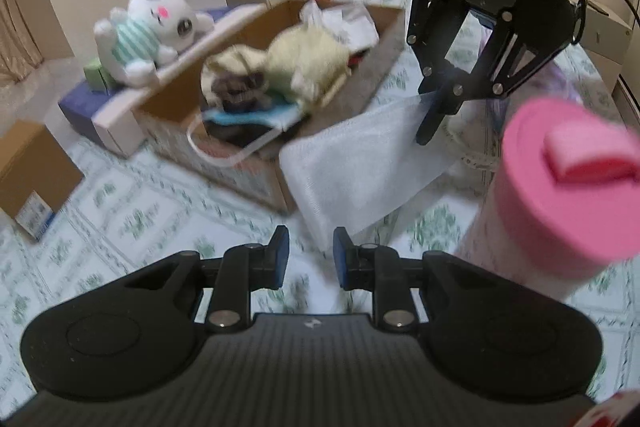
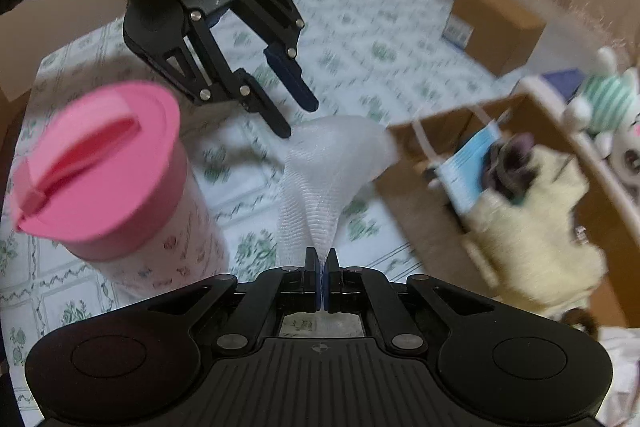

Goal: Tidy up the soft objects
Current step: 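Carry the clear plastic bag with the right tool to the box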

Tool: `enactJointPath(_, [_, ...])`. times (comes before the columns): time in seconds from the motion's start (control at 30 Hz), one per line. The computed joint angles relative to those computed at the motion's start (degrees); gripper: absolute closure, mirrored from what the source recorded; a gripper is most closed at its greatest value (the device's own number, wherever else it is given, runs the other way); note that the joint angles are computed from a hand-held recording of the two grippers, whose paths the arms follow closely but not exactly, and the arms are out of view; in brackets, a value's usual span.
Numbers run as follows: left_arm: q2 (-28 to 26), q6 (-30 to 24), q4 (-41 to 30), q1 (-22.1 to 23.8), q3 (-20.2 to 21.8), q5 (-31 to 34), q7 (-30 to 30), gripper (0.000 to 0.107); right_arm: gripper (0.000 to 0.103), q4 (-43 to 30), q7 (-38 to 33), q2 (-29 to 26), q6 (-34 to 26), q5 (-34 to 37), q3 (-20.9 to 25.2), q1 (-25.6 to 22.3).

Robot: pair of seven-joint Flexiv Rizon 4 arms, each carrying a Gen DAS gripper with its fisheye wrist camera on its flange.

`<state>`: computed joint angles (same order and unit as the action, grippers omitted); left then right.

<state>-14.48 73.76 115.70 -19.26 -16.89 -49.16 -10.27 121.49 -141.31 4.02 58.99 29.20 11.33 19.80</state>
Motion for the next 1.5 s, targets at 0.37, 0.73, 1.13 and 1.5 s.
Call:
enactJointPath(0.37, [-0.23, 0.65, -6.39, -2.09, 0.71, 9.59, -7.89, 0.085, 0.102, 2.24, 6.59, 6.27, 3.19, -4.90, -1.64, -0.52])
enactJointPath(0.73, [-9.37, -1.20, -22.08, -6.63, 5.13, 26.84, -30.62, 0.085, 0.102, 2.40, 17.10, 7.54, 4.55, -13.53, -4.47, -3.56])
enactJointPath(1.13, [-18.04, -9.75, -38.58, -11.02, 12.02, 43.45, -58.44, 0.085, 0.102, -0.58, 43.55, -1.86, 16.15, -27.61, -4.48, -10.34])
enactJointPath(1.5, [-21.18, -15.44, -43.24, -10.64, 12.25, 46.85, -69.29, 0.085, 0.102, 2.11, 70.29, -7.01, 20.69, -47.47, -6.20, -14.44])
